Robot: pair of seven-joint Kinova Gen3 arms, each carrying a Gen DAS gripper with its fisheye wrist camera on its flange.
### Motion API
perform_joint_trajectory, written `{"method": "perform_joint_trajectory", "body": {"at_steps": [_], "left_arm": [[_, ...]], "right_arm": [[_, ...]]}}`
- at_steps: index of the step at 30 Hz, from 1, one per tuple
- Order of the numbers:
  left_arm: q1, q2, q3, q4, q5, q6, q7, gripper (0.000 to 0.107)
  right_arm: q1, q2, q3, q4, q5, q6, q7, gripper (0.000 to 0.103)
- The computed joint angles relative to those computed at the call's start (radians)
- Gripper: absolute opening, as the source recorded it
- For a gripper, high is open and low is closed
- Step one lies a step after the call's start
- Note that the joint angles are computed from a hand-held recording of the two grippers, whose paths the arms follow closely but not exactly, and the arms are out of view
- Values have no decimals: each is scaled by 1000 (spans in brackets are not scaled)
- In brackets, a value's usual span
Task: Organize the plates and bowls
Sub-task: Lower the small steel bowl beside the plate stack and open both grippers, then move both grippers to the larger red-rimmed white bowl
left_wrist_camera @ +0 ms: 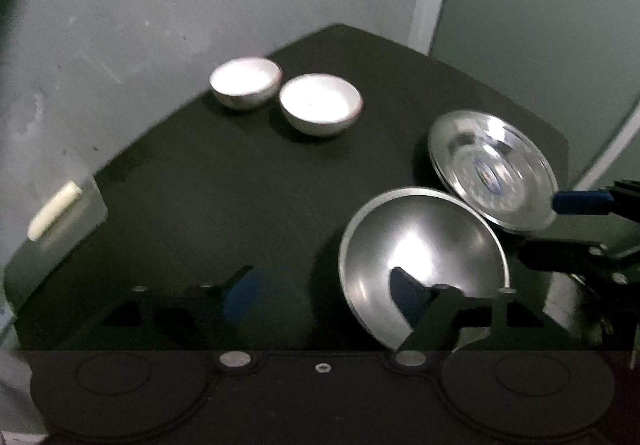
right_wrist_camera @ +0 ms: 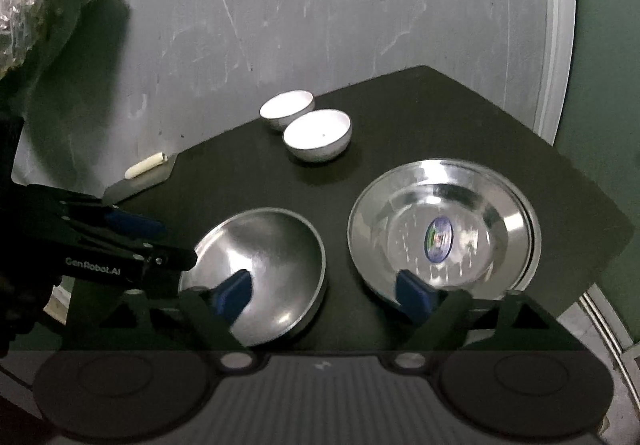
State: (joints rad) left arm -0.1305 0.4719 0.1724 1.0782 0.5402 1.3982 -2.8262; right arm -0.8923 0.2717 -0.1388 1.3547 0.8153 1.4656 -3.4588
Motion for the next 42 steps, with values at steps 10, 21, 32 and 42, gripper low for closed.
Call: {"method": "perform_joint_trajectory", "body": {"at_steps": [10,21,32,42], "left_arm": [[80,-3,-6,3,-5,-193,170,102],[251,86,1,-100,-183,-309,387,102],[351,161,-10,-191,-308,-327,524,102],[352,168,1,-178,-320,-385,611,102]], "right_arm": [[107,-53,11,76,12,-105,86,103],[293,-64,51,136,-25,-255,302,103],[440,-32,105,154,-131,-447,463,103],[475,-4,138,136,-201,-532,561,102]]}}
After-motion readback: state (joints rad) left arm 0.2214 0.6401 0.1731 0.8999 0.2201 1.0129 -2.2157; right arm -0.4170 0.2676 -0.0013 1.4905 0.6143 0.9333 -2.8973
